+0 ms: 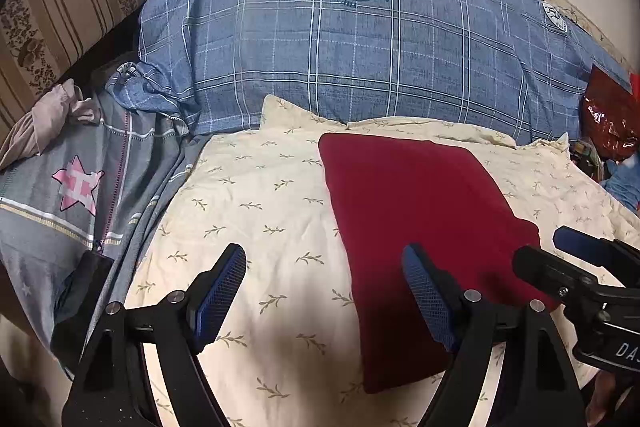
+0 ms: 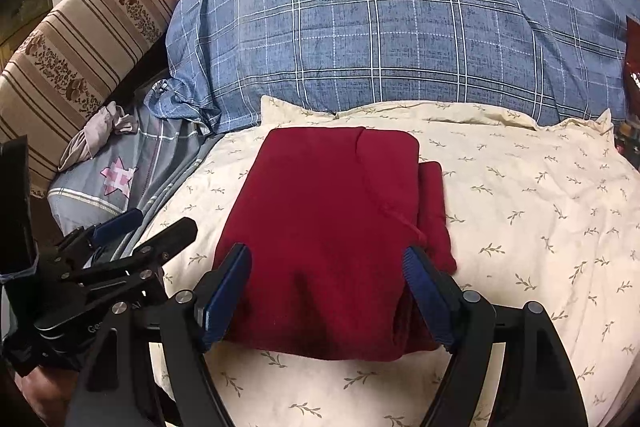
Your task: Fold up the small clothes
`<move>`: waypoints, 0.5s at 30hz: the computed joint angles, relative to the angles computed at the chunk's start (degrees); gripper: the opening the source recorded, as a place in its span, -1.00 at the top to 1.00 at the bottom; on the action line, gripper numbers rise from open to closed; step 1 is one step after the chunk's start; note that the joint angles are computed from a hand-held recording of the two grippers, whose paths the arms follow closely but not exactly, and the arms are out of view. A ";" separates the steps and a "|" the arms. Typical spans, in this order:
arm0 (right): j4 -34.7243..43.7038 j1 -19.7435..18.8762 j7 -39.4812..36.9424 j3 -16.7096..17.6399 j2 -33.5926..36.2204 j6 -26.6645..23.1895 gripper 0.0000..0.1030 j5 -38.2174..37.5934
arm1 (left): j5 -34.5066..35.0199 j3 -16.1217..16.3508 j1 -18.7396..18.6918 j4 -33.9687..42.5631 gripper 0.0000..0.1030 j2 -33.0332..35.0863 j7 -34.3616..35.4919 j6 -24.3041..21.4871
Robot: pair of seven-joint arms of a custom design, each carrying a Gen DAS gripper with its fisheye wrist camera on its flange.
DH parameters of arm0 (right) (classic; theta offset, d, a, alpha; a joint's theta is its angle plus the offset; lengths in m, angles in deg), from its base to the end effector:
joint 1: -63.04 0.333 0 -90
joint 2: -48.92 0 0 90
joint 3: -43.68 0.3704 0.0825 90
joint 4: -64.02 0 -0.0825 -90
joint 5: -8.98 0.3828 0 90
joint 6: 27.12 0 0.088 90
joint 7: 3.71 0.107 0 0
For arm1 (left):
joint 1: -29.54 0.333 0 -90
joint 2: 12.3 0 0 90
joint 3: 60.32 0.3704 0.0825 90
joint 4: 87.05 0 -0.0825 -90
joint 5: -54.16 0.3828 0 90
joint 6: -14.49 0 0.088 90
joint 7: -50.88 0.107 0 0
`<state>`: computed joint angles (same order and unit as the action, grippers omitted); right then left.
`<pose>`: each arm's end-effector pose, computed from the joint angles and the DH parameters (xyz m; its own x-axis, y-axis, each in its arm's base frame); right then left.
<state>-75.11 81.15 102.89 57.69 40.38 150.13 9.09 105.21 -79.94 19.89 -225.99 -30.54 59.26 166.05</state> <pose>0.4293 0.2754 0.5134 0.3426 -0.9233 -0.1737 -0.6992 -0.1271 -0.7036 0.3878 -0.2552 0.5198 0.1844 -0.9820 0.0399 -0.6573 -0.1534 -0.7378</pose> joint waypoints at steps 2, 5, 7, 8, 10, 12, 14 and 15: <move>0.08 0.13 -0.21 -0.24 0.05 -0.05 -0.55 0.21 | 0.12 -0.10 0.04 0.36 -0.57 0.41 -0.22 -0.10; 0.12 -0.65 0.49 0.17 0.08 -0.26 -0.55 -0.71 | 0.34 -0.05 0.02 0.88 -0.57 0.98 -0.29 -0.30; 0.14 -0.70 0.70 0.12 0.12 -0.41 -0.55 -0.88 | 0.56 -0.19 -0.04 1.33 -0.57 1.43 -0.65 -0.73; 0.19 -0.65 0.69 0.03 0.21 -0.49 -0.55 -0.91 | 0.61 -0.07 -0.11 1.44 -0.57 1.59 -0.68 -0.80; 0.29 -0.93 1.17 0.23 0.33 -0.67 -0.55 -1.52 | 0.71 -0.05 -0.27 1.78 -0.57 2.02 -1.05 -1.09; 0.50 -0.91 1.31 0.13 0.59 -0.95 -0.55 -1.93 | 0.72 0.34 -0.42 1.90 -0.57 2.40 -0.93 -0.76; 0.73 -0.80 1.34 -0.11 0.95 -1.17 -0.55 -2.23 | 0.62 0.76 -0.46 1.92 -0.57 2.82 -0.85 -0.24; 0.82 -0.79 1.43 -0.21 1.11 -1.22 -0.55 -2.47 | 0.48 1.15 -0.44 1.81 -0.57 3.03 -0.66 0.49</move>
